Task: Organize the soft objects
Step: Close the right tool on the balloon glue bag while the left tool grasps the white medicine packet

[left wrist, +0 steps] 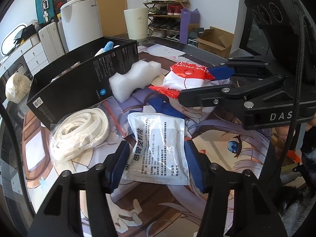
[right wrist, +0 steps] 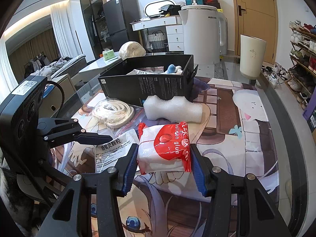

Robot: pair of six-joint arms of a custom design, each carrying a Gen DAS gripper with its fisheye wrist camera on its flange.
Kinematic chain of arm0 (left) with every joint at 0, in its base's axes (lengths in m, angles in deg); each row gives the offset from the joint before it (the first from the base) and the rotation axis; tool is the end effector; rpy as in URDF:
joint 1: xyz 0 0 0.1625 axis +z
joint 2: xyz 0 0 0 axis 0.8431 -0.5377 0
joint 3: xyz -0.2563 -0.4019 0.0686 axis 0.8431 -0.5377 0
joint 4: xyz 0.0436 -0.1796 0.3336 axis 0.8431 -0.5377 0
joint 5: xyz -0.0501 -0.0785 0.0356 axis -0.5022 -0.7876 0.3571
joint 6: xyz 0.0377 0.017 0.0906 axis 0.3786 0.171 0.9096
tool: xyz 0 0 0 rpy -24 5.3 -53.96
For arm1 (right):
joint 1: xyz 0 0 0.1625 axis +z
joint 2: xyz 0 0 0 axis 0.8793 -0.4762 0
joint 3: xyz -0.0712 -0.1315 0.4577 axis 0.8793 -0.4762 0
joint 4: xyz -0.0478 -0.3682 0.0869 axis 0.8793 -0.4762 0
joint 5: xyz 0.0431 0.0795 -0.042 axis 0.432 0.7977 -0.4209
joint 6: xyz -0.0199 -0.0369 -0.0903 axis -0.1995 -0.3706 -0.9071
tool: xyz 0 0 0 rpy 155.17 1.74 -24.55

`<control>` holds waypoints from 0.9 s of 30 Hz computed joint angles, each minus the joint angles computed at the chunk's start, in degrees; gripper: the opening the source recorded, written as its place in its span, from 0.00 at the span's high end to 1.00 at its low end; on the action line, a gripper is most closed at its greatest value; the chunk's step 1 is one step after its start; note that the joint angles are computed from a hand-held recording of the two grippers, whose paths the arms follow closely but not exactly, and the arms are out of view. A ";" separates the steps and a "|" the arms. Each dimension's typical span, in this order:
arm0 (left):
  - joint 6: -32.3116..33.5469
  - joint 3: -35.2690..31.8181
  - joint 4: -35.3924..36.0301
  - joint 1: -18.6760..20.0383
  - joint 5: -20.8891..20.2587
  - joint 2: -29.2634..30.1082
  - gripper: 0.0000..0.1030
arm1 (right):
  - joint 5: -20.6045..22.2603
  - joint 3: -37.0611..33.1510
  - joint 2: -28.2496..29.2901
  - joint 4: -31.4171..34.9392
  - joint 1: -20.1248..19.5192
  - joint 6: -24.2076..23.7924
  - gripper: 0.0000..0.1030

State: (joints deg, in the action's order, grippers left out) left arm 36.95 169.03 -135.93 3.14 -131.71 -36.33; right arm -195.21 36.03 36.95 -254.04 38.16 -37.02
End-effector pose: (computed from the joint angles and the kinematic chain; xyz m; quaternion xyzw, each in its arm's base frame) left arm -0.1411 -0.6391 0.1464 0.3250 0.8760 -0.2252 0.2762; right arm 0.2257 -0.6825 0.0898 0.3889 -0.8846 0.1790 0.1851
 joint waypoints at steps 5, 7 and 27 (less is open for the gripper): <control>-0.70 0.22 -0.09 0.23 -0.71 -0.34 0.55 | 0.09 -0.01 0.02 -0.06 -0.02 -0.05 0.50; -1.24 0.37 -0.34 0.25 -0.87 -0.44 0.58 | 0.22 0.12 -0.02 -0.28 -0.04 -0.16 0.50; -3.48 2.89 -5.11 0.32 -1.32 -1.36 0.66 | 1.26 0.45 -0.22 -0.99 0.04 -0.15 0.50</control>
